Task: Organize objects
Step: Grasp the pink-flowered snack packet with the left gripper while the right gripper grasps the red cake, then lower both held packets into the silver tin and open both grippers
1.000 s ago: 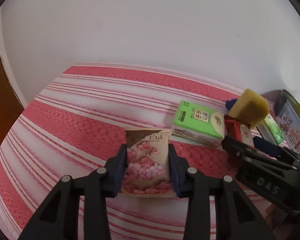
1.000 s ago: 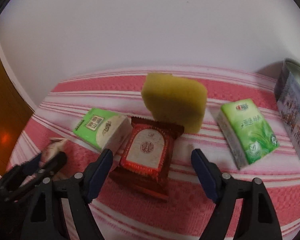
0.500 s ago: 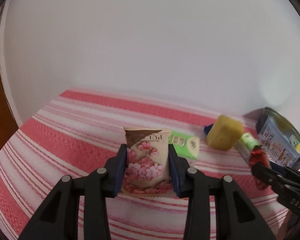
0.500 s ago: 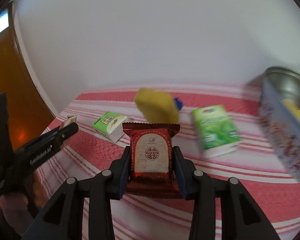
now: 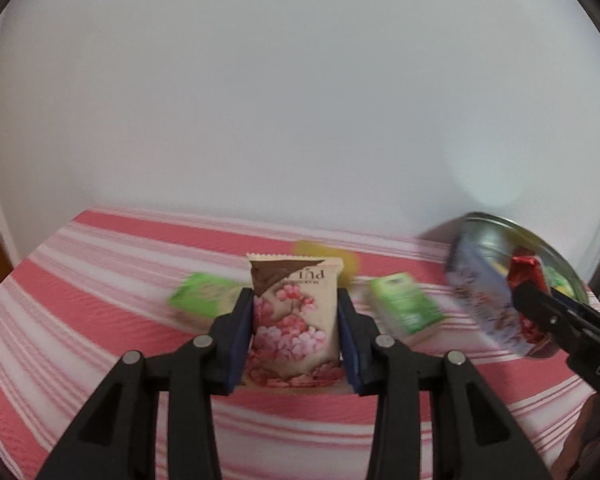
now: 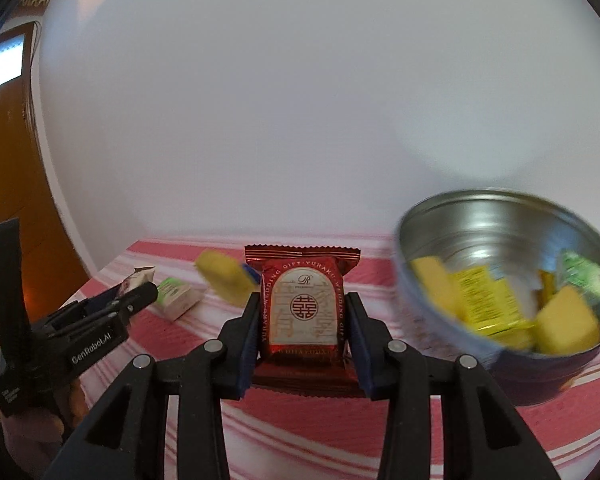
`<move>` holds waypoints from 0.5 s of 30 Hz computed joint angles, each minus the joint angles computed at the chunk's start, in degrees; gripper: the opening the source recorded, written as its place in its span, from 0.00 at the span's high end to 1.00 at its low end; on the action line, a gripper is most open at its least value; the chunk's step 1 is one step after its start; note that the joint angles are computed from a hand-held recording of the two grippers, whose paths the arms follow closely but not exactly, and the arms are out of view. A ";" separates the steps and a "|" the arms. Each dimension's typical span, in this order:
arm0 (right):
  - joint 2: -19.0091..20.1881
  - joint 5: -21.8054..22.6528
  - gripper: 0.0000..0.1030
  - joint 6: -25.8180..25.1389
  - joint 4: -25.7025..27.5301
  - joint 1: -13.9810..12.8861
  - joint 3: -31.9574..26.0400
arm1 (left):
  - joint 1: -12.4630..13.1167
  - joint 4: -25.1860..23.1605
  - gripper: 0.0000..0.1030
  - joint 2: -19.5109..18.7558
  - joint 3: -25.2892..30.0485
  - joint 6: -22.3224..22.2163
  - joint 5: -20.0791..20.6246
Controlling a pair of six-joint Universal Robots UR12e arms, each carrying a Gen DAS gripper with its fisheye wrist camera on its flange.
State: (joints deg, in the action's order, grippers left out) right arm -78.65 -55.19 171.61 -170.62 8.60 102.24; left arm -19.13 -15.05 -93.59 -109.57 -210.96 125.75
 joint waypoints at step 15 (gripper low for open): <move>1.35 -6.43 0.58 3.92 -9.09 -4.82 -0.94 | -3.94 -1.23 0.62 -9.86 12.36 3.15 -2.54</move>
State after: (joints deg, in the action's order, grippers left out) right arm -77.30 -61.62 175.53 -179.71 3.78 101.30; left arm -23.07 -16.28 -103.45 -97.21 -207.80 123.22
